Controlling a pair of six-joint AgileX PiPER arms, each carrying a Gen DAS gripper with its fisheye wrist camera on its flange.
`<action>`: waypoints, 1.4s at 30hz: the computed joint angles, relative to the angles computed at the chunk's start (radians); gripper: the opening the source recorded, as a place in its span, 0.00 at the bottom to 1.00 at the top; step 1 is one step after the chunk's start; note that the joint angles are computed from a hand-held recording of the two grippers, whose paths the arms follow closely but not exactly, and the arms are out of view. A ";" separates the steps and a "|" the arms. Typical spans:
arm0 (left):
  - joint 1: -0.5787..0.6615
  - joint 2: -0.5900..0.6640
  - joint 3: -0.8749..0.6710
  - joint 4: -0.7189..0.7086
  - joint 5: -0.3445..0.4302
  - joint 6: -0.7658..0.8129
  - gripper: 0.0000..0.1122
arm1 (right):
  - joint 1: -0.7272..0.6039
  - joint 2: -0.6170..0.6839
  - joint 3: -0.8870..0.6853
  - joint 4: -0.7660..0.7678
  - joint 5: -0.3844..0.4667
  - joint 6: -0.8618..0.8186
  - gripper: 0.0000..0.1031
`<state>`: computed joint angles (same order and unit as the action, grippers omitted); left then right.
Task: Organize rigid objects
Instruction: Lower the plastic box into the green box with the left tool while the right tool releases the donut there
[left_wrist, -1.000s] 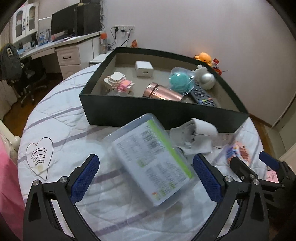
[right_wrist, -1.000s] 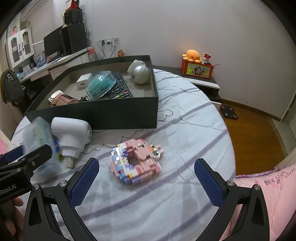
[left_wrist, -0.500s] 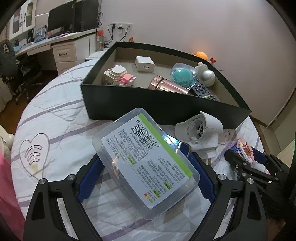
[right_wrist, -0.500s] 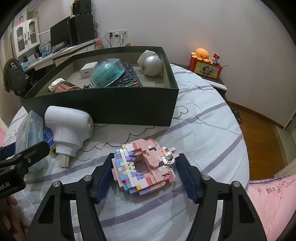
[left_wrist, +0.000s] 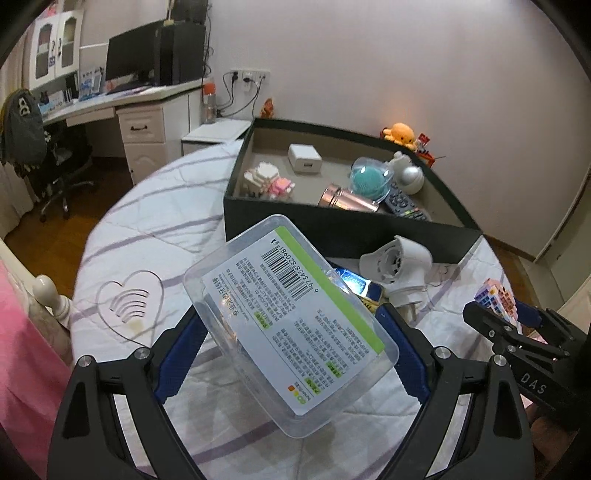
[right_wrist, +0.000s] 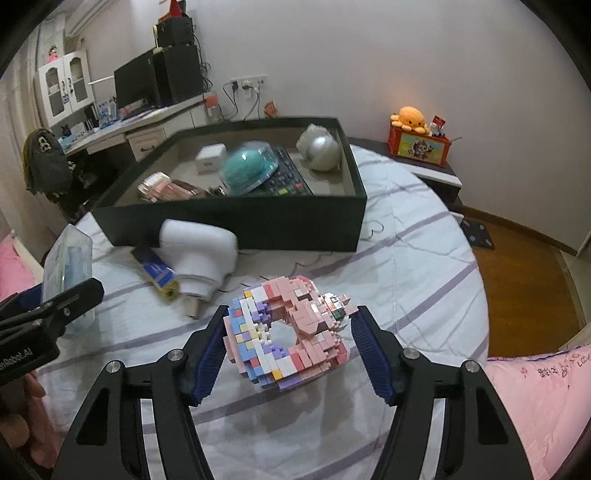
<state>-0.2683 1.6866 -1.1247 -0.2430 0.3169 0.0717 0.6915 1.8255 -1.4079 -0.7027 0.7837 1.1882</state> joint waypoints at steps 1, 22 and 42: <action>0.003 -0.015 0.004 -0.012 0.002 0.015 0.82 | 0.008 -0.007 -0.004 -0.003 0.006 0.001 0.65; 0.030 -0.079 -0.160 0.052 0.075 0.030 0.82 | 0.059 0.002 -0.277 -0.030 0.076 -0.140 0.65; -0.014 0.534 -1.065 0.207 0.390 -0.043 0.82 | -0.209 0.432 -0.957 0.286 0.199 -0.571 0.65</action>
<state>-0.2821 2.2208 -2.1899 -0.0362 0.7070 0.0290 0.4824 2.2572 -2.3653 -0.4165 0.9831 0.6170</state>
